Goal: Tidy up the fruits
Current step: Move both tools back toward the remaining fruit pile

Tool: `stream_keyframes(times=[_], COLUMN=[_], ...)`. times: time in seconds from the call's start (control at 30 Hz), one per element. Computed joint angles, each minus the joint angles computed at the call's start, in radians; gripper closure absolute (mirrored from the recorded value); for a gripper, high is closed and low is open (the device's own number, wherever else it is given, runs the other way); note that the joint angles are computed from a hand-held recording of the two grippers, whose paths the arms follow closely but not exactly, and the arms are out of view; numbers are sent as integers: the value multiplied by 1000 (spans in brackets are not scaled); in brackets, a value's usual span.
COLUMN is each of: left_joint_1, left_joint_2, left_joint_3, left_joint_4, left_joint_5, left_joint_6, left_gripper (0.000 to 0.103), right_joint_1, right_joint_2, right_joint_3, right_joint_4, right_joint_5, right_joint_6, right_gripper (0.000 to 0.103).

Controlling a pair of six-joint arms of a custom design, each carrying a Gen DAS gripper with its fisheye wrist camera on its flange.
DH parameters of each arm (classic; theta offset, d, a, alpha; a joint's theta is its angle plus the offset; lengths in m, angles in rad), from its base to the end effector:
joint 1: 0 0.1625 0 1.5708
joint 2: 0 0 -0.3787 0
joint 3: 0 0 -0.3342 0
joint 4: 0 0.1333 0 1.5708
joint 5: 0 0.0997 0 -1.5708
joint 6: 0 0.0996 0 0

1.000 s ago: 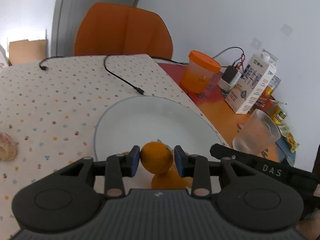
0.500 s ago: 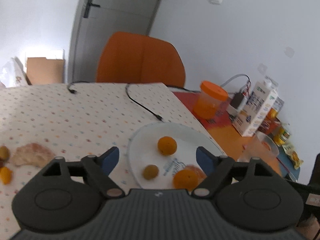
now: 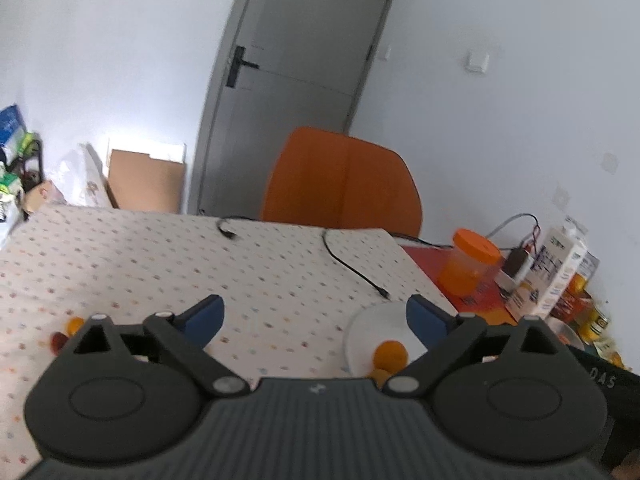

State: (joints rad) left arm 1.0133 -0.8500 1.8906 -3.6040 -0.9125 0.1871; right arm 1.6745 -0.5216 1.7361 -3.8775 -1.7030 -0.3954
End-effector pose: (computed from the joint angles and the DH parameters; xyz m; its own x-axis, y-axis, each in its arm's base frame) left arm -0.1206 -0.5605 0.1991 -0.8721 0.0703 -0.4843 0.4594 0.4587 -0.7606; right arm 0.1794 -0.5629 0.0810 -0.9027 -0.1637 0.3979 -0.4284 0.4280 -0.7958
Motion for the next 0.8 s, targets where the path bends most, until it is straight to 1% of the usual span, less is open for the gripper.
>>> stream_keyframes(times=[0.2, 0.3, 0.37, 0.57, 0.7, 0.8], left_joint_1=[1, 3, 3, 3, 12, 26], left_joint_2=[-38, -54, -62, -89, -124, -145], left_joint_3=[38, 52, 61, 98, 130, 154], left_joint_4=[-42, -47, -50, -76, -53, -65], left_joint_5=[31, 46, 61, 80, 66, 56], left_joint_6=[18, 30, 32, 48, 35, 49], left_gripper=[5, 5, 5, 5, 5, 5], right_joint_1=[18, 19, 24, 55, 73, 81], right_joint_2=[21, 23, 26, 47, 60, 62], right_joint_3=[-19, -16, -18, -37, -48, -47], right_joint_4=[-5, 4, 6, 13, 32, 55], right_joint_5=[-4, 27, 36, 13, 5, 24], right_joint_6=[6, -5, -14, -60, -76, -69], right_gripper=[0, 0, 0, 0, 0, 0])
